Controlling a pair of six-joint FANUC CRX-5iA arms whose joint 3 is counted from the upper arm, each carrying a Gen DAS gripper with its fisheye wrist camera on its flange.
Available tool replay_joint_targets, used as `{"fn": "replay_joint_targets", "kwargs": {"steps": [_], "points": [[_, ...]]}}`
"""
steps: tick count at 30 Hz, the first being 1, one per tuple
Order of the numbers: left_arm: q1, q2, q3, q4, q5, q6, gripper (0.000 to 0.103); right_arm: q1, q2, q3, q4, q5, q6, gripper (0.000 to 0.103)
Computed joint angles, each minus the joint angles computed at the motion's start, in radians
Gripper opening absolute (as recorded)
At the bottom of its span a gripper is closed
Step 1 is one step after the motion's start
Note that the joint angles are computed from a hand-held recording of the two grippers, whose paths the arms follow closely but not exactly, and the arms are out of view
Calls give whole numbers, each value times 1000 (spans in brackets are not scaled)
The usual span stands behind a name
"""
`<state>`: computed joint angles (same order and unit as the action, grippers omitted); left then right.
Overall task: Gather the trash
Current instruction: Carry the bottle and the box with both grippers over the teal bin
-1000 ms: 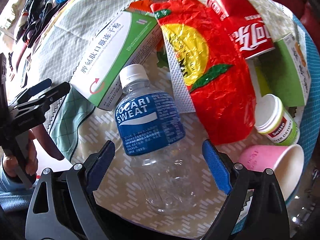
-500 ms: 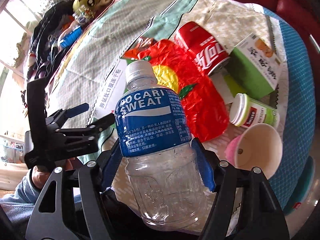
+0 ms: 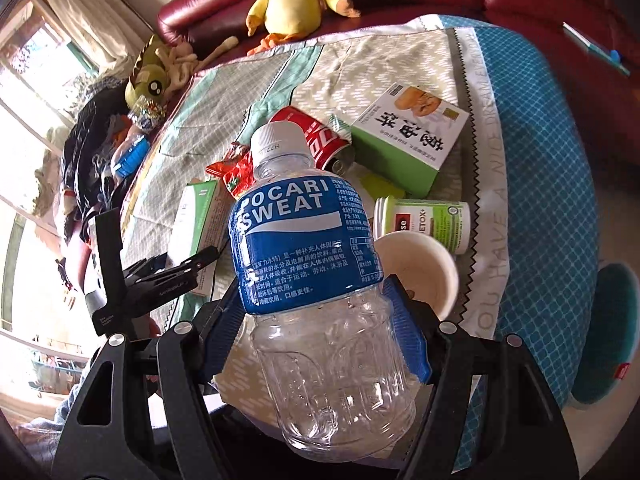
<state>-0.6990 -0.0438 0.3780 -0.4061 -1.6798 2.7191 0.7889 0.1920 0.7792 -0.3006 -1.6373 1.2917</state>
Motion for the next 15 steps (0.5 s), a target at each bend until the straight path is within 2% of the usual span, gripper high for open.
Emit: {"fn": "replay_joint_targets", "kwargs": {"steps": [2,6,9,11,15], "points": [[-56,28,73,-80,-66,9,72,-29,-14,-10,-19,16,0,66],[-104,57,163,-134,-100,-12,72,-91,-47,-41,-57,47,0,66],[-170,116,287,-215,-146,-60,72,-148,-81,-76,-86,80,-3,66],[-187,155,359,-231,-139,-103,72,-189,-106,-103,-98,103,-7,66],[-181,268,517,-177,-84,-212,72,-273,-149,-158,-106,136,-22,66]]}}
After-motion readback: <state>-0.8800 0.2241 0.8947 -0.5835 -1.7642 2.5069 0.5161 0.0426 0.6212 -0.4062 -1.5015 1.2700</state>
